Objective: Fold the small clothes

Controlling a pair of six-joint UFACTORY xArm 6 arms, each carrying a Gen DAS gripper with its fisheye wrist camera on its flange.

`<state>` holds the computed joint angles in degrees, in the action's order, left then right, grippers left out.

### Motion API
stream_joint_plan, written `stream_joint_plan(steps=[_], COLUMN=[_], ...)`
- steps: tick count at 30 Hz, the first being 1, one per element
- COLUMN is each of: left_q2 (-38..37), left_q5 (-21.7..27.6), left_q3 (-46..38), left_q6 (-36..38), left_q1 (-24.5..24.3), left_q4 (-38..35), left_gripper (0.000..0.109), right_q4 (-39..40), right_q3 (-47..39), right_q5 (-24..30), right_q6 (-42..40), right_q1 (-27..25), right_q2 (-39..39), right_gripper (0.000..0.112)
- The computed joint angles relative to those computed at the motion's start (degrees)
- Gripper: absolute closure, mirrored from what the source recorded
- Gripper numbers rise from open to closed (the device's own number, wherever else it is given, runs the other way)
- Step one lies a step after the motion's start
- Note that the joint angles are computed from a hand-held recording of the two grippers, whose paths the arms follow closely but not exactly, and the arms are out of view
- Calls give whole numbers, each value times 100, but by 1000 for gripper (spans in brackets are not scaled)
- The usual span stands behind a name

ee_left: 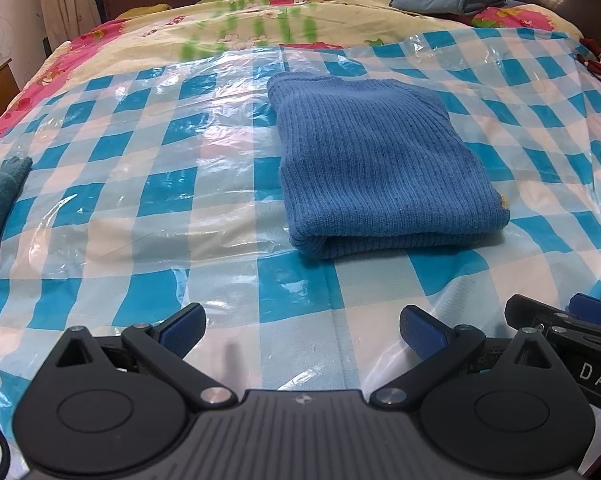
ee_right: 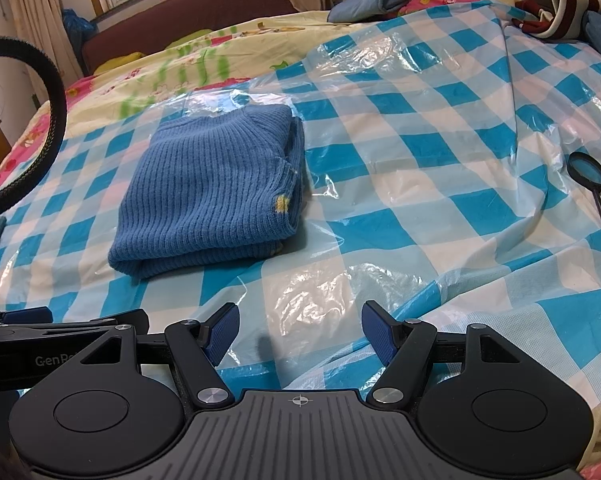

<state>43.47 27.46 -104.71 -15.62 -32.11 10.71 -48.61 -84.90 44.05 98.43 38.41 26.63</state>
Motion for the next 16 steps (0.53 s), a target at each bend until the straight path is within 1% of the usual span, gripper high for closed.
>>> stream_joint_plan(steps=[16], left_q2=[-1], left_q5=[-11], left_q3=[0], left_q6=[-107], left_q1=[-11], left_q4=[81], left_gripper=[6], right_q4=[-7], right_q3=[4], right_q5=[-7], right_q6=[10], right_q1=[0], right_q2=[-3], right_gripper=[44])
